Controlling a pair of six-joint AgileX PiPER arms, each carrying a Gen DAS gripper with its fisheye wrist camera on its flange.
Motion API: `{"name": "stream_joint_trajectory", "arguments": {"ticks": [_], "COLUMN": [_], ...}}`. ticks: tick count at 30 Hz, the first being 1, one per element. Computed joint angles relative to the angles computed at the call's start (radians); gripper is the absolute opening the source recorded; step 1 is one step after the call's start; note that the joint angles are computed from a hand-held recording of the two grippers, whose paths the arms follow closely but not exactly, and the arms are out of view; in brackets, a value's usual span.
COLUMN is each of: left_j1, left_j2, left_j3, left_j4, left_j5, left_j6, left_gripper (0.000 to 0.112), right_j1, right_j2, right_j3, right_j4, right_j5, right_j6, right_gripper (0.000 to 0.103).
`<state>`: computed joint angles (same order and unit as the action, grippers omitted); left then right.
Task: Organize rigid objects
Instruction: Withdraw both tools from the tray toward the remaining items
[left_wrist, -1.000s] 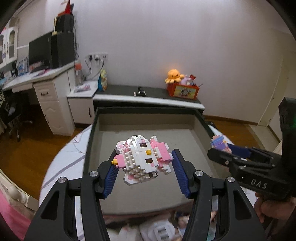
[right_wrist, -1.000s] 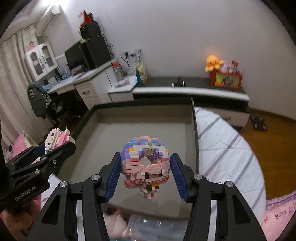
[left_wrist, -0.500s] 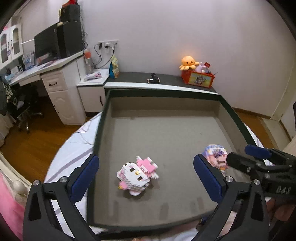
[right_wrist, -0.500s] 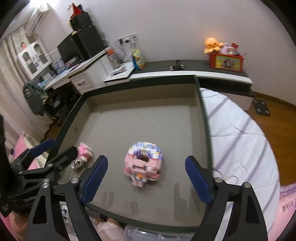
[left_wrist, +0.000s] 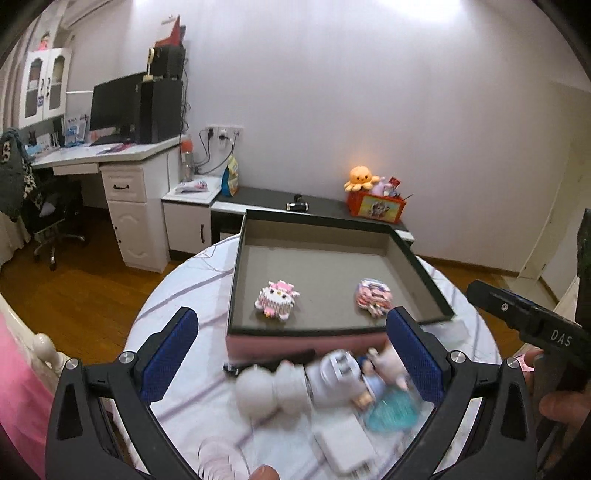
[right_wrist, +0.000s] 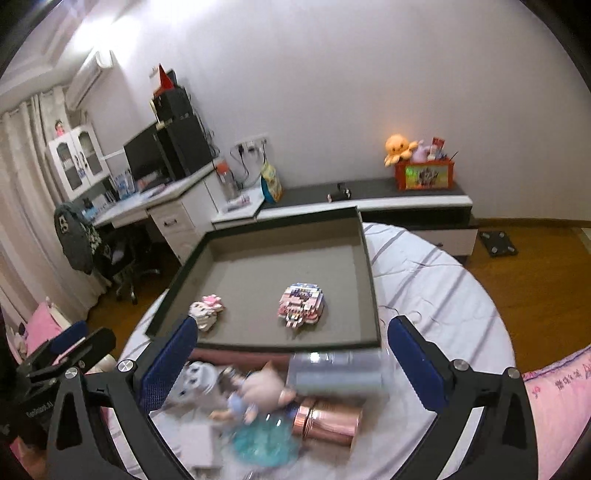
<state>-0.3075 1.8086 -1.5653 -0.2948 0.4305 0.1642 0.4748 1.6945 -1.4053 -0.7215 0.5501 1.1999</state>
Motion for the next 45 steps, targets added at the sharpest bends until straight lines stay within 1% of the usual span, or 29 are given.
{"name": "stream_joint_trajectory", "arguments": {"ticks": [2, 3, 5, 6, 8, 9, 11, 14, 16, 17, 20, 23, 28, 31, 32, 36, 38, 40, 41, 43, 45], "left_j1": [-0.002, -0.002, -0.015, -0.023, -0.046, -0.052, -0.057, -0.083, -0.106, -0.12, -0.138, -0.134, -0.124, -0.123, -0.127, -0.14, -0.145, -0.147, -0.146, -0.139, -0.138], "left_j2": [-0.072, -0.1, -0.174, -0.202, -0.255, -0.282, -0.332, -0.397, -0.428, -0.444, -0.465, -0.474, -0.467, -0.462, -0.462, -0.443, -0.42, -0.384, -0.368, -0.323, -0.279], "left_j3": [0.089, 0.124, 0.223, 0.262, 0.337, 0.375, 0.442, 0.534, 0.577, 0.596, 0.622, 0.629, 0.628, 0.622, 0.63, 0.633, 0.624, 0.609, 0.602, 0.579, 0.552], "left_j4": [-0.029, -0.029, 0.016, 0.058, 0.215, 0.261, 0.289, 0.459, 0.629, 0.695, 0.818, 0.84, 0.809, 0.767, 0.804, 0.872, 0.86, 0.794, 0.742, 0.573, 0.465], "left_j5": [-0.034, -0.048, -0.101, -0.124, -0.163, -0.18, -0.208, -0.245, -0.25, -0.248, -0.24, -0.245, -0.248, -0.245, -0.249, -0.249, -0.242, -0.231, -0.227, -0.218, -0.201], "left_j6": [0.023, 0.022, -0.022, -0.06, -0.216, -0.265, -0.301, -0.483, -0.653, -0.72, -0.844, -0.872, -0.839, -0.795, -0.83, -0.893, -0.879, -0.812, -0.76, -0.591, -0.487], "left_gripper": [0.103, 0.103, 0.103, 0.103, 0.103, 0.103, 0.103, 0.103, 0.103, 0.103, 0.103, 0.103, 0.103, 0.103, 0.103, 0.103, 0.103, 0.103, 0.103, 0.103, 0.103], "right_j1": [0.064, 0.08, 0.155, 0.186, 0.243, 0.27, 0.347, 0.431, 0.469, 0.472, 0.482, 0.477, 0.492, 0.497, 0.495, 0.479, 0.457, 0.423, 0.404, 0.381, 0.356], "right_j2": [-0.062, -0.078, -0.13, -0.153, -0.188, -0.208, -0.233, -0.254, -0.25, -0.25, -0.233, -0.223, -0.205, -0.203, -0.203, -0.204, -0.2, -0.196, -0.19, -0.178, -0.155], "right_j3": [0.071, 0.086, 0.151, 0.18, 0.229, 0.256, 0.301, 0.357, 0.365, 0.367, 0.352, 0.349, 0.337, 0.341, 0.343, 0.353, 0.36, 0.374, 0.378, 0.383, 0.38], "right_j4": [-0.128, -0.156, -0.262, -0.302, -0.36, -0.384, -0.433, -0.467, -0.476, -0.479, -0.495, -0.489, -0.49, -0.489, -0.488, -0.474, -0.456, -0.435, -0.422, -0.401, -0.365], "right_j5": [0.043, 0.059, 0.13, 0.161, 0.218, 0.244, 0.333, 0.424, 0.457, 0.448, 0.444, 0.414, 0.426, 0.423, 0.423, 0.404, 0.383, 0.341, 0.316, 0.28, 0.241], "right_j6": [0.147, 0.175, 0.294, 0.343, 0.418, 0.449, 0.526, 0.601, 0.623, 0.621, 0.617, 0.613, 0.616, 0.621, 0.622, 0.609, 0.592, 0.579, 0.568, 0.548, 0.504], "right_gripper": [0.103, 0.103, 0.103, 0.103, 0.103, 0.103, 0.103, 0.103, 0.103, 0.103, 0.103, 0.103, 0.103, 0.103, 0.103, 0.103, 0.103, 0.103, 0.103, 0.103, 0.103]}}
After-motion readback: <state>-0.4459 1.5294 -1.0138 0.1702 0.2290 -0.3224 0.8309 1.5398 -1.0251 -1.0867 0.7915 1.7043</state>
